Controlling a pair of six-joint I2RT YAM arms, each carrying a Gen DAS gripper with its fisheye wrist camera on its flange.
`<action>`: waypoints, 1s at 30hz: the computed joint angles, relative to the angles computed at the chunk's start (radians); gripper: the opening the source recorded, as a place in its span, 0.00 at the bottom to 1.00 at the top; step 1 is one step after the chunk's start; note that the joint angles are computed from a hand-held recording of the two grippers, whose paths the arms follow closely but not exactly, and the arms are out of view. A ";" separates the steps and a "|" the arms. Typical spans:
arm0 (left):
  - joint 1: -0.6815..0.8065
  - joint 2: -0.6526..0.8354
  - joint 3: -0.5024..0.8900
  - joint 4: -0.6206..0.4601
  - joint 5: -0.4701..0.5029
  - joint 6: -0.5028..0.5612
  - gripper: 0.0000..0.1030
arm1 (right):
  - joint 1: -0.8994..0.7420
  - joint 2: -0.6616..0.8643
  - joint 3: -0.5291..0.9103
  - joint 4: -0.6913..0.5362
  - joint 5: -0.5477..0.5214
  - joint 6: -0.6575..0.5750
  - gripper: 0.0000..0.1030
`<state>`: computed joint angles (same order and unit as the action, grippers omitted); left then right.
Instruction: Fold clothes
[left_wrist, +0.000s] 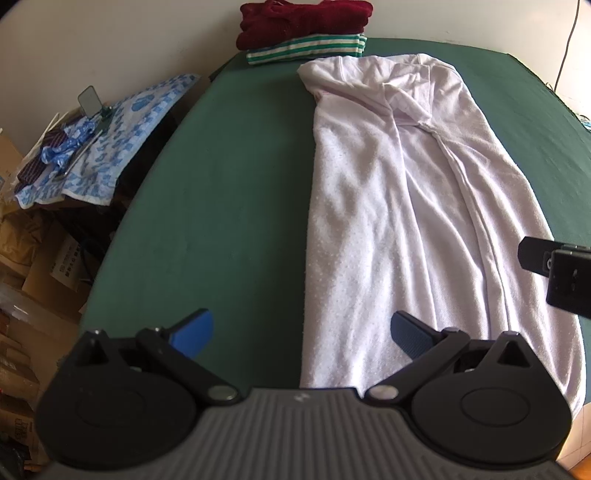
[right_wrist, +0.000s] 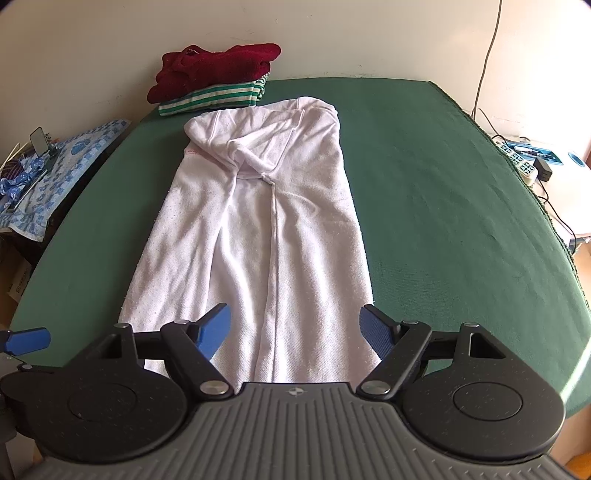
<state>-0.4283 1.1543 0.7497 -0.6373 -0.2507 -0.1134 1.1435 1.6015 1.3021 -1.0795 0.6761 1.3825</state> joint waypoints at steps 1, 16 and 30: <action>-0.002 0.002 0.002 -0.001 -0.002 -0.002 1.00 | 0.001 -0.004 -0.006 0.002 0.002 0.001 0.77; -0.019 0.015 0.016 -0.013 -0.044 -0.051 1.00 | 0.019 -0.043 -0.059 0.054 0.019 0.006 0.77; -0.002 0.005 0.028 -0.011 -0.037 -0.076 1.00 | 0.043 -0.092 -0.101 0.143 0.026 -0.083 0.85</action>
